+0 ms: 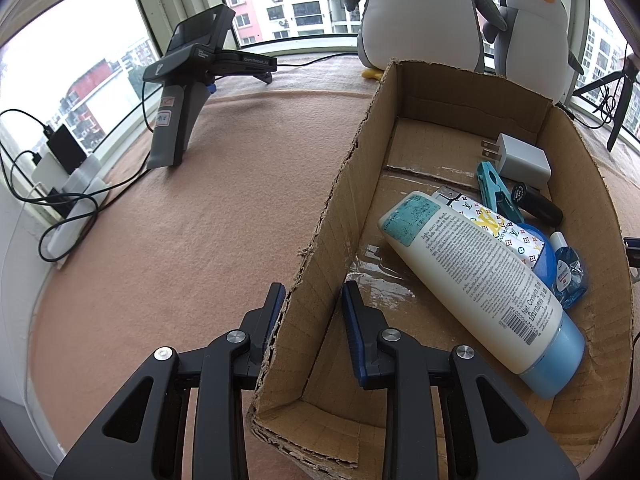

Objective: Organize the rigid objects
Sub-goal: 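Grasp the white USB cable with the right gripper, then carry the white cable with the right gripper into the box and release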

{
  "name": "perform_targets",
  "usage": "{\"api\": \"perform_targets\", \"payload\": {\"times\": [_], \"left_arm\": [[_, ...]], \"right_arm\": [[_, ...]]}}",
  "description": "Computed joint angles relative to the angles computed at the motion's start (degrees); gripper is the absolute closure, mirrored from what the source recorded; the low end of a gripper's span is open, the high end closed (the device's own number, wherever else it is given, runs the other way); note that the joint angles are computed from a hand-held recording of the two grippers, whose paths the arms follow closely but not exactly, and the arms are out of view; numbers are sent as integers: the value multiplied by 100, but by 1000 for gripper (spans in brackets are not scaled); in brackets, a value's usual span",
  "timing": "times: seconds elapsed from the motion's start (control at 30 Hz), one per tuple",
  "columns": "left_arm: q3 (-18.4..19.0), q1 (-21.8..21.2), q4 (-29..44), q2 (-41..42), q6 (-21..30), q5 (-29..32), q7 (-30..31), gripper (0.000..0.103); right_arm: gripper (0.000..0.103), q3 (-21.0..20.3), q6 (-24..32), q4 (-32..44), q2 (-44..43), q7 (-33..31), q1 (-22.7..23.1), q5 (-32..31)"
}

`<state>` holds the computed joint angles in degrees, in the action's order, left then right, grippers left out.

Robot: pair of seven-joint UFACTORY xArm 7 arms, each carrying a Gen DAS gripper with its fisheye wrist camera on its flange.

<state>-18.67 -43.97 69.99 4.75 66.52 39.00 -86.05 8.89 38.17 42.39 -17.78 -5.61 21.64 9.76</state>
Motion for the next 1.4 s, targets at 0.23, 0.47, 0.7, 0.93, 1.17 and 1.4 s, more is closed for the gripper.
{"api": "perform_targets", "payload": {"times": [0.23, 0.47, 0.7, 0.93, 1.17, 1.4], "left_arm": [[1, 0, -18, -13, -17, 0, 4, 76], [-19, 20, -110, -81, -66, -20, -37, 77], [-43, 38, -141, -101, -95, -12, -65, 77], [-46, 41, -127, -89, -90, -10, -73, 77], [-38, 22, -87, -56, -92, -3, -101, 77], [-29, 27, -111, -75, -116, -7, -102, 77]], "right_arm": [[90, -1, -156, -421, -435, 542, -66, 63], [90, -125, -212, -670, -786, 903, -34, 304], [90, -128, -257, -727, -1043, 1211, -39, 318], [90, -48, -410, -370, -992, 1325, 180, 397], [90, 127, -681, 280, -516, 1242, 578, 554], [90, 357, -817, 891, 91, 1227, 810, 562]]}}
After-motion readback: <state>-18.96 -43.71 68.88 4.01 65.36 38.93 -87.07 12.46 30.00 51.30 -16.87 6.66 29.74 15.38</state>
